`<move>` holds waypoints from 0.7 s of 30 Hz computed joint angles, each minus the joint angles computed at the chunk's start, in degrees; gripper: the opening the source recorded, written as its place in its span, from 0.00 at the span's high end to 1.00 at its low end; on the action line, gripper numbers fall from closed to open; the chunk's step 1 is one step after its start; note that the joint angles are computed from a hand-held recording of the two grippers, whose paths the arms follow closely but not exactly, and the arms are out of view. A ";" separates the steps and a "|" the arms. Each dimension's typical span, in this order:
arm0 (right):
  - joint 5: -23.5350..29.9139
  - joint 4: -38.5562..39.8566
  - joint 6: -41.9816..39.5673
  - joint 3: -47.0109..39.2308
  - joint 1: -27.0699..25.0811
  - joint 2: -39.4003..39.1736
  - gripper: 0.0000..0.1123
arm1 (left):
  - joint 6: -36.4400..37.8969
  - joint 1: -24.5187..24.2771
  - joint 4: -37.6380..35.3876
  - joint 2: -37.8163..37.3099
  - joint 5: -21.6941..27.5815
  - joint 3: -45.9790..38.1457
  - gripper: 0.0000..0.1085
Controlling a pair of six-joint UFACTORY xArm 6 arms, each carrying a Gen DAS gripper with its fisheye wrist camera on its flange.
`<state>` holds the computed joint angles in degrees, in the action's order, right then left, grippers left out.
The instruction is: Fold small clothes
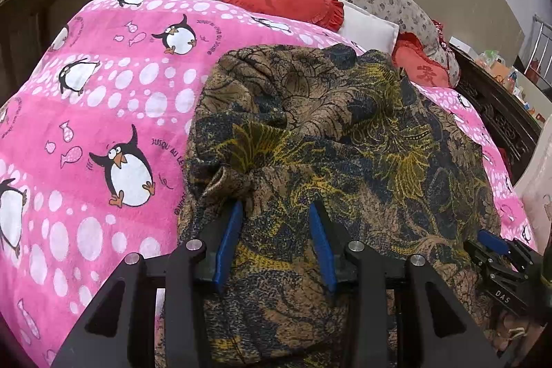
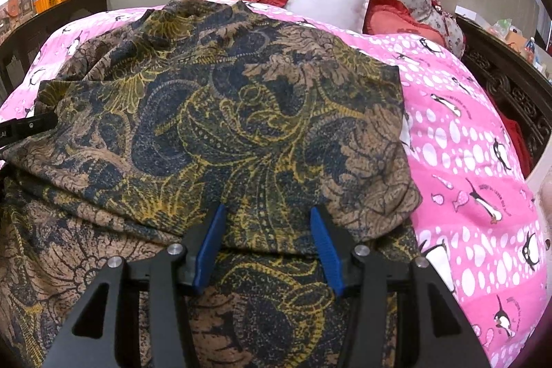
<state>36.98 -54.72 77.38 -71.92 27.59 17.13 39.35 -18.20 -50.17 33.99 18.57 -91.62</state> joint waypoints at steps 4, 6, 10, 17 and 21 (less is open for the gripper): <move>-0.13 0.00 0.06 0.07 -0.12 -0.03 0.52 | 1.35 0.38 -2.06 -0.08 0.78 -0.15 0.81; -0.32 0.00 0.05 0.10 -0.20 -0.01 0.52 | 1.29 0.39 -1.90 -0.17 0.76 -0.01 0.81; -1.09 -0.19 0.59 0.28 -0.39 -0.05 0.52 | 1.46 0.42 -2.38 -0.11 0.98 -0.17 0.82; -1.66 -1.00 1.40 0.83 -0.60 -0.41 0.52 | -7.81 -0.43 12.34 -1.14 -0.92 1.32 0.81; -0.32 -0.78 0.83 0.68 -0.14 -0.61 0.52 | -9.81 -1.63 16.21 -9.20 -5.18 11.33 0.81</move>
